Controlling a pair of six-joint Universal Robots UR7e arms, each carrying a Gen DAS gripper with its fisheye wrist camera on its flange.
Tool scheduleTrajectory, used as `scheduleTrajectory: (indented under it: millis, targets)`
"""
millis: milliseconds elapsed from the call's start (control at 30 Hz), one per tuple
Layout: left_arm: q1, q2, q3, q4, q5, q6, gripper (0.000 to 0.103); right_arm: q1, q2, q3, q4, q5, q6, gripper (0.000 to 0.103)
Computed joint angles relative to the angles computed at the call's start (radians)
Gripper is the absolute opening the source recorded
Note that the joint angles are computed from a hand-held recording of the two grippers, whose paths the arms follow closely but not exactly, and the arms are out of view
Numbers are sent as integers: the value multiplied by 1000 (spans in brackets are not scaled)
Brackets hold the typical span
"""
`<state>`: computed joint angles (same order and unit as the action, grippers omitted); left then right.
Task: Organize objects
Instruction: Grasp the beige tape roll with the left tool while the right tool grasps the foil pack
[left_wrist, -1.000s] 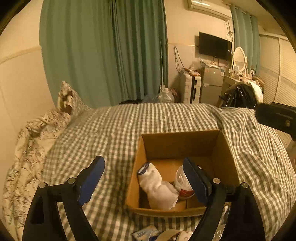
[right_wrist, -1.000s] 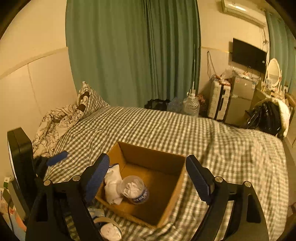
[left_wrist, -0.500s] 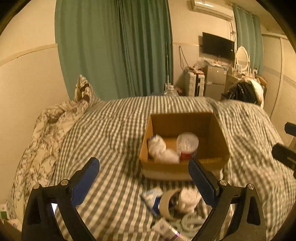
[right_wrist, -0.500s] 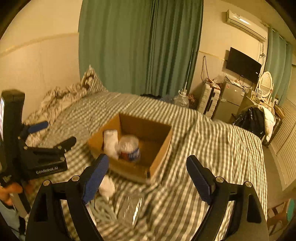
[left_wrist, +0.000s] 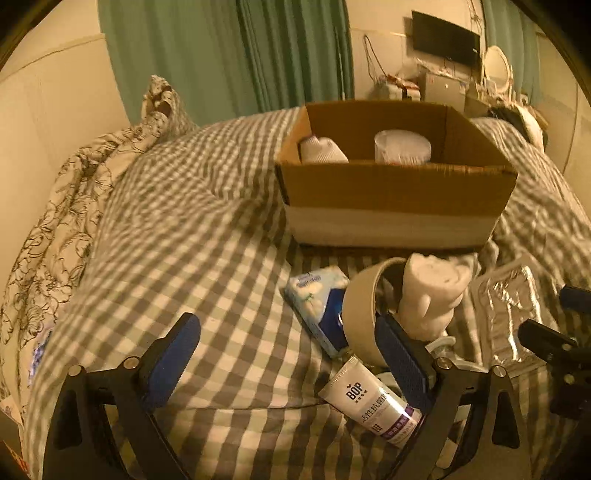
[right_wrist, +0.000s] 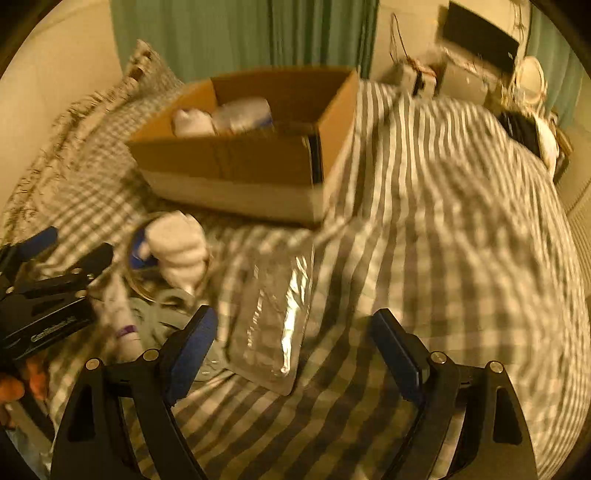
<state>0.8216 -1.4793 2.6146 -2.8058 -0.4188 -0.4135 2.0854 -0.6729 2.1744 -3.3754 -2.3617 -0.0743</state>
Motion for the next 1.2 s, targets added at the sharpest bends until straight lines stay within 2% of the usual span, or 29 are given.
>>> scheduleTrajectory:
  millis: [100, 133, 200, 233, 300, 333, 367, 400, 433, 633, 700, 967, 1200]
  targets:
    - [18, 47, -8, -85, -35, 62, 84, -2, 18, -8, -5, -7, -10, 81]
    - [25, 62, -14, -107, -49, 85, 77, -3, 23, -11, -7, 1, -17, 78]
    - [40, 91, -30, -119, -80, 121, 67, 0, 28, -14, 2, 7, -21, 65]
    - [46, 104, -36, -120, -93, 132, 59, -1, 30, -15, 11, 9, -23, 60]
    - [64, 125, -51, -118, -140, 161, 43, -3, 30, -15, 34, 19, -20, 42]
    - [67, 128, -54, -114, -160, 168, 30, -3, 30, -14, 32, 22, -23, 39]
    - [66, 132, -53, -120, -170, 176, 27, -1, 31, -11, 22, 21, -26, 32]
    - [58, 134, -47, -129, -161, 177, 27, 1, 29, -6, 7, 23, -31, 24]
    - [50, 129, -42, -129, -158, 174, 25, 3, 26, -4, -1, 28, -31, 21]
    - [-24, 35, -9, -72, -119, 113, 20, 19, 0, 19, -67, 56, -44, 13]
    - [-53, -4, -6, -13, -94, 86, 20, 34, -6, 23, -86, 51, -53, 9]
    - [-130, -134, -37, 138, -38, 50, 19, 82, -46, 24, -92, 44, -64, 8]
    - [-175, -178, -97, 236, -14, 36, 19, 126, -99, 15, -88, 48, -91, 7]
